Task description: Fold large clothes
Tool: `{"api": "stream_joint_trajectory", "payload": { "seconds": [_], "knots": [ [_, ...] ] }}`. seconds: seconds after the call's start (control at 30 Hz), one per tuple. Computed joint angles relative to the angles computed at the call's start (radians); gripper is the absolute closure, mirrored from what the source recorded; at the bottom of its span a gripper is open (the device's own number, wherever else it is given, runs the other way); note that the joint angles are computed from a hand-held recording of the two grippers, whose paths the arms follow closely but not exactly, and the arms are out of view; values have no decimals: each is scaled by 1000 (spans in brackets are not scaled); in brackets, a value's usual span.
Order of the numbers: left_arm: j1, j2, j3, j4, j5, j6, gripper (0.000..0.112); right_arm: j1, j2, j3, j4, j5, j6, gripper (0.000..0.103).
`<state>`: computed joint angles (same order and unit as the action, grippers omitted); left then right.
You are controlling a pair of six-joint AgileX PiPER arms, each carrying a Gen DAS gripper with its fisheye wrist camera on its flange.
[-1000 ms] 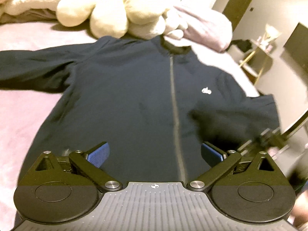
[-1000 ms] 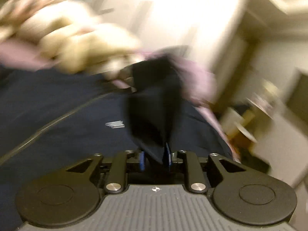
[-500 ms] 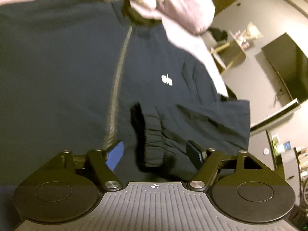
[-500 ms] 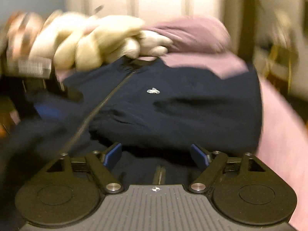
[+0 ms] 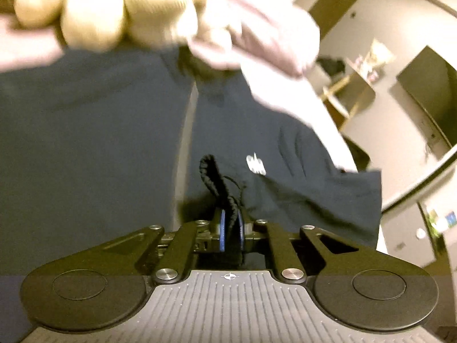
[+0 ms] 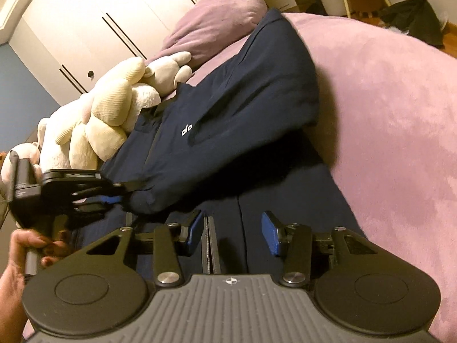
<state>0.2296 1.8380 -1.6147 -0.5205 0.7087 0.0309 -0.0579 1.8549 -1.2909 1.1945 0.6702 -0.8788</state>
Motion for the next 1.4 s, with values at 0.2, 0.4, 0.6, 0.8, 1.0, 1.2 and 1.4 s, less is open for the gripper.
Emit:
{"api": "stream_joint_trajectory", "payload": {
  "seconds": [0.2,0.4,0.6,0.8,1.0,1.2,1.4],
  "knots": [
    [66,-20,-18,412,-11,-201,101,28,26,-77,-31,-25,62,57],
    [109,-13,-12,403,0,-209,101,68,154,-255,-67,13,231,57],
    [109,7,-106,344,-17,-152,102,89,372,-549,-11,88,462,53],
    [78,64,-207,434,-59,-200,102,135,555,-891,-291,4,857,42],
    [20,157,-215,591,-65,-304,100,162,585,-1009,-654,-83,1045,83],
    [12,138,-118,776,-84,-443,74,153,501,-840,-722,-148,954,81],
    [36,63,-44,565,-169,-359,69,193,323,-594,-830,-369,886,58]
  ]
}}
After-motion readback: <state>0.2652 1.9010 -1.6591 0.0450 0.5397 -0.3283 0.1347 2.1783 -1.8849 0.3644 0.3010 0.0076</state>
